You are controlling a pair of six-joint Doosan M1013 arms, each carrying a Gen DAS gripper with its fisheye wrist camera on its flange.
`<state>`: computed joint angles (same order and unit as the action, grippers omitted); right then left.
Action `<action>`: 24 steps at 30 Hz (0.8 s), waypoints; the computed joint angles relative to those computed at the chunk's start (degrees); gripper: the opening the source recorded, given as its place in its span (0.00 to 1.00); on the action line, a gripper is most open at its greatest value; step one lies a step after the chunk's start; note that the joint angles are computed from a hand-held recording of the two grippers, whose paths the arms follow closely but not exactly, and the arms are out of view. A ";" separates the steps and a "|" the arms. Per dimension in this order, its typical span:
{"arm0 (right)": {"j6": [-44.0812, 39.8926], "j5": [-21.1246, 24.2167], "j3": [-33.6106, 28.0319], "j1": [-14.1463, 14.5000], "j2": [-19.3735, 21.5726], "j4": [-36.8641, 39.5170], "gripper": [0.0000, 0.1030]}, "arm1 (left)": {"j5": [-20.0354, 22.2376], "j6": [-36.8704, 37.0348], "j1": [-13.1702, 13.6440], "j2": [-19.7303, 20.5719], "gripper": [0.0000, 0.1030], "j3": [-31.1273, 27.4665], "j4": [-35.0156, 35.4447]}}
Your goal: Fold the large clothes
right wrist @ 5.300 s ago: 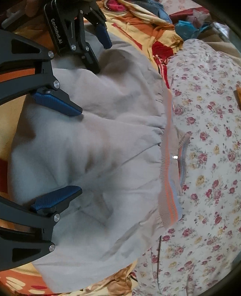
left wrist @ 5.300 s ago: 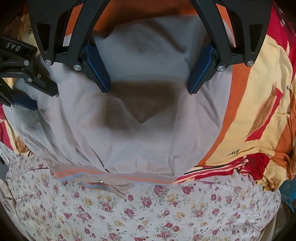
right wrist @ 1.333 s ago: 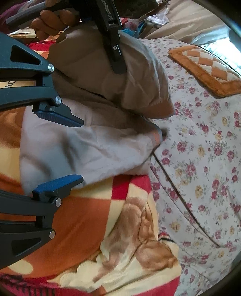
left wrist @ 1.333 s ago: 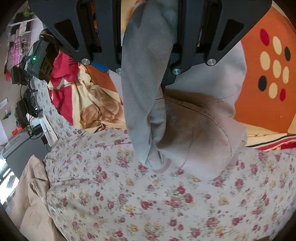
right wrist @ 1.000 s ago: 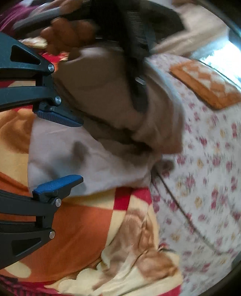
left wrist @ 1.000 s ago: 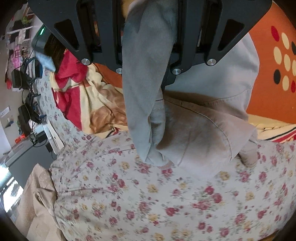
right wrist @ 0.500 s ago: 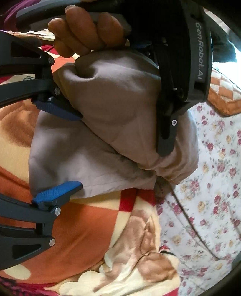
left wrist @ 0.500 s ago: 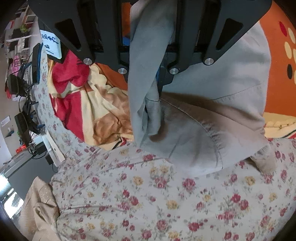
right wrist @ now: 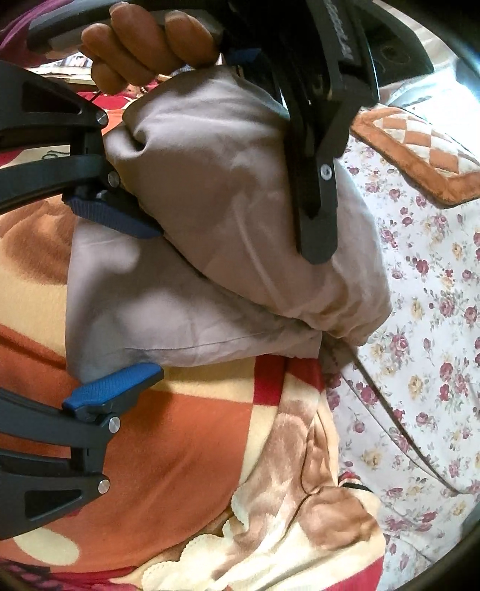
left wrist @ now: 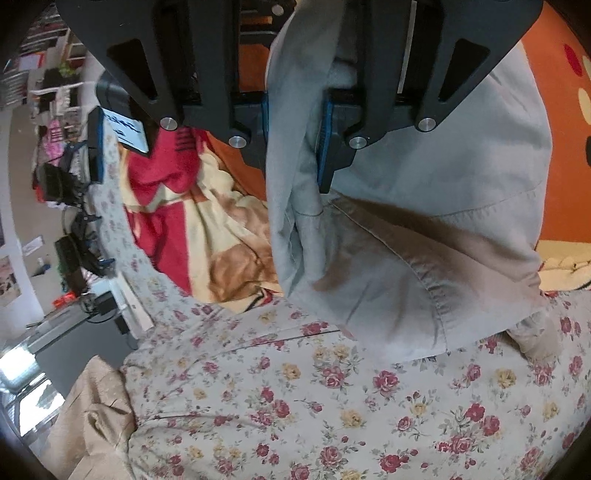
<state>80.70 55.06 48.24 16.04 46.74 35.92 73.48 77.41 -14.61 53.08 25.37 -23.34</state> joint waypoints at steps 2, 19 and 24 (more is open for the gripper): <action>0.35 0.02 0.01 0.17 -0.13 -0.88 0.66 | -0.51 0.76 0.24 -0.83 0.17 1.28 -1.32; -0.29 0.01 2.45 -0.02 -3.10 -3.15 0.66 | -14.39 8.30 2.42 -15.05 0.50 23.59 1.35; -2.60 -2.46 6.24 -1.43 -5.85 1.96 0.77 | -15.64 2.64 2.24 -17.03 0.50 29.00 13.41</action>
